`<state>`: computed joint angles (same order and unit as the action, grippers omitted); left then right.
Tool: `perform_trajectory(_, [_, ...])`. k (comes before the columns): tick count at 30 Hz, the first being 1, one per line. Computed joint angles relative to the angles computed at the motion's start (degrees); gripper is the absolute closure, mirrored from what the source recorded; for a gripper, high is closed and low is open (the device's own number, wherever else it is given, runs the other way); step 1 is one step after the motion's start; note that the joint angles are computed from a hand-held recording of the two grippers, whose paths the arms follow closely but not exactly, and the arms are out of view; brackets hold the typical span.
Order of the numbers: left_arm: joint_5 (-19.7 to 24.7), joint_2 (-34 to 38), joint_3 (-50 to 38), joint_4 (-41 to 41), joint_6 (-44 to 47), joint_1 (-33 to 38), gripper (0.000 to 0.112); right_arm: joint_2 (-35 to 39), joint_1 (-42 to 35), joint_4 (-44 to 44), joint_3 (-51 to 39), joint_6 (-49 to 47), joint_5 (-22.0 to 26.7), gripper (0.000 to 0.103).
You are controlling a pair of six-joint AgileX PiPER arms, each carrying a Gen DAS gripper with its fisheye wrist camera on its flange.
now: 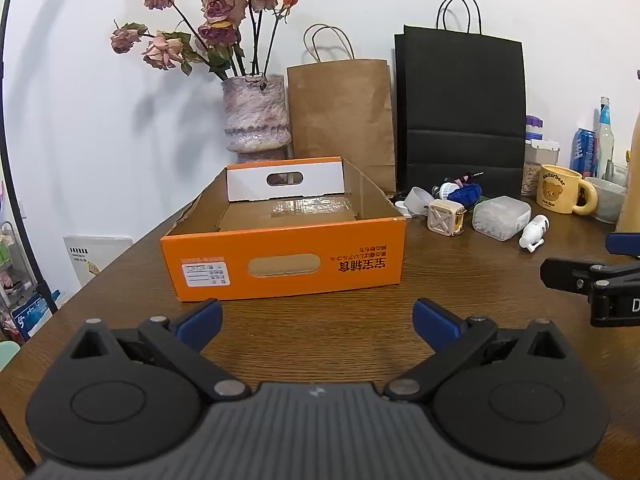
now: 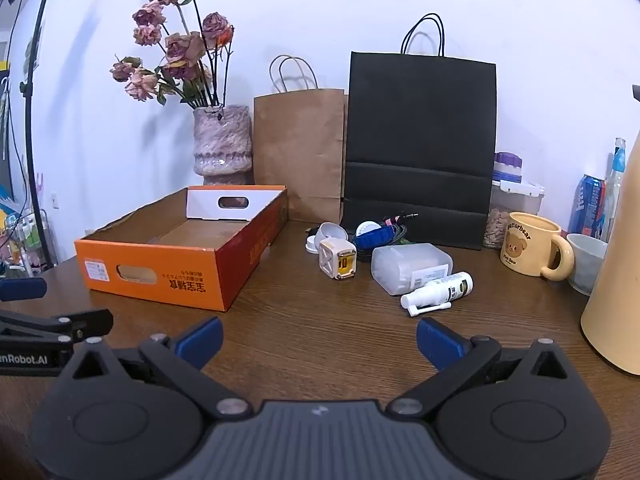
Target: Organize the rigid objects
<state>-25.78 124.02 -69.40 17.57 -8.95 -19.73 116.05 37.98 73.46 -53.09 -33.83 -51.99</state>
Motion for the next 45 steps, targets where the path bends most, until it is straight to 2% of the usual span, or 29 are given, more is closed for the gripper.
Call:
perform_trajectory(6, [-0.5,0.0,0.1,2.1,-1.7,0.6,0.009,0.0,-0.2,-0.1,-0.1,-0.1,0.6,0.0])
perform_trajectory(17, [-1.8,0.2,1.0,0.6,-0.2,0.5,0.009,0.1,0.0,0.0,-0.3,-0.1,0.1,0.0])
perform_trajectory(45, [-1.1,-0.4,0.6,0.9,-1.2,0.5,0.009,0.1,0.5,-0.2,0.2,0.7,-0.6,0.0])
